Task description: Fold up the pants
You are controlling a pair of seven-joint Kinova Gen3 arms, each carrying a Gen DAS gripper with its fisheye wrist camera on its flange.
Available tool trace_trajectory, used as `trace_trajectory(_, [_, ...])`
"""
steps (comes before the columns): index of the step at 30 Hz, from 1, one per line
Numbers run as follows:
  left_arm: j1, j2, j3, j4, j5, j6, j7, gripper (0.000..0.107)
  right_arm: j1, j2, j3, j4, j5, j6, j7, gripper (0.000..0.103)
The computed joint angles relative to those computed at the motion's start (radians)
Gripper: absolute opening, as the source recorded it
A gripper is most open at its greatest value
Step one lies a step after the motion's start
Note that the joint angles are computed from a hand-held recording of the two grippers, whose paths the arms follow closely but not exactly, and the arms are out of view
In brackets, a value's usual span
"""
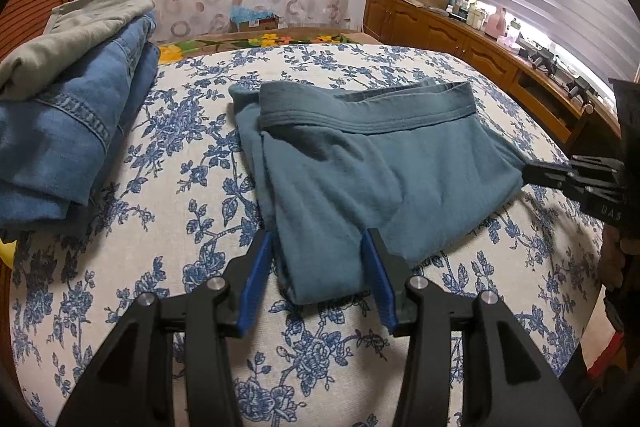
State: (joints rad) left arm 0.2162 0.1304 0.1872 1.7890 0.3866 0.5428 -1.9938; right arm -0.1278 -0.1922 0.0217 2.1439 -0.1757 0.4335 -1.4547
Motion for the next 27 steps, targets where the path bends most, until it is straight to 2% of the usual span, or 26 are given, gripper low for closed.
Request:
trace_trajectory(2, [-0.002, 0.000, 0.001, 0.000, 0.005, 0.000, -0.003, 0.046, 0.017, 0.001, -0.021, 0.003, 0.026, -0.003, -0.027, 0.001])
trace_trajectory(5, [-0.003, -0.001, 0.001, 0.003, 0.009, -0.001, -0.006, 0.046, -0.006, 0.001, 0.011, 0.002, -0.007, -0.003, -0.001, 0.001])
trace_trajectory(9, [-0.004, -0.002, 0.001, 0.004, 0.015, -0.001, -0.009, 0.046, 0.015, -0.005, -0.021, -0.006, 0.026, -0.009, -0.044, 0.001])
trace_trajectory(12, [-0.002, -0.002, 0.000, 0.004, 0.011, -0.001, -0.007, 0.046, 0.012, -0.005, -0.016, -0.017, 0.024, -0.012, -0.051, 0.014])
trace_trajectory(13, [-0.004, -0.002, 0.000, 0.004, 0.013, -0.001, -0.010, 0.046, -0.006, 0.003, 0.007, -0.026, 0.002, -0.005, -0.027, 0.024])
trace_trajectory(14, [-0.003, -0.002, 0.000, 0.004, 0.013, -0.001, -0.010, 0.046, -0.020, 0.011, 0.023, -0.036, -0.013, 0.007, -0.011, 0.028])
trace_trajectory(17, [-0.005, -0.002, 0.000, 0.004, 0.017, -0.001, -0.013, 0.046, 0.007, 0.048, -0.017, -0.057, 0.017, 0.013, -0.043, 0.030])
trace_trajectory(21, [-0.006, -0.003, 0.001, 0.007, 0.025, -0.001, -0.017, 0.046, 0.003, 0.094, -0.007, -0.079, -0.017, 0.031, -0.018, 0.030])
trace_trajectory(27, [-0.009, -0.002, 0.000, 0.006, 0.029, -0.001, -0.024, 0.046, 0.017, 0.104, -0.012, -0.080, -0.043, 0.032, 0.002, 0.033])
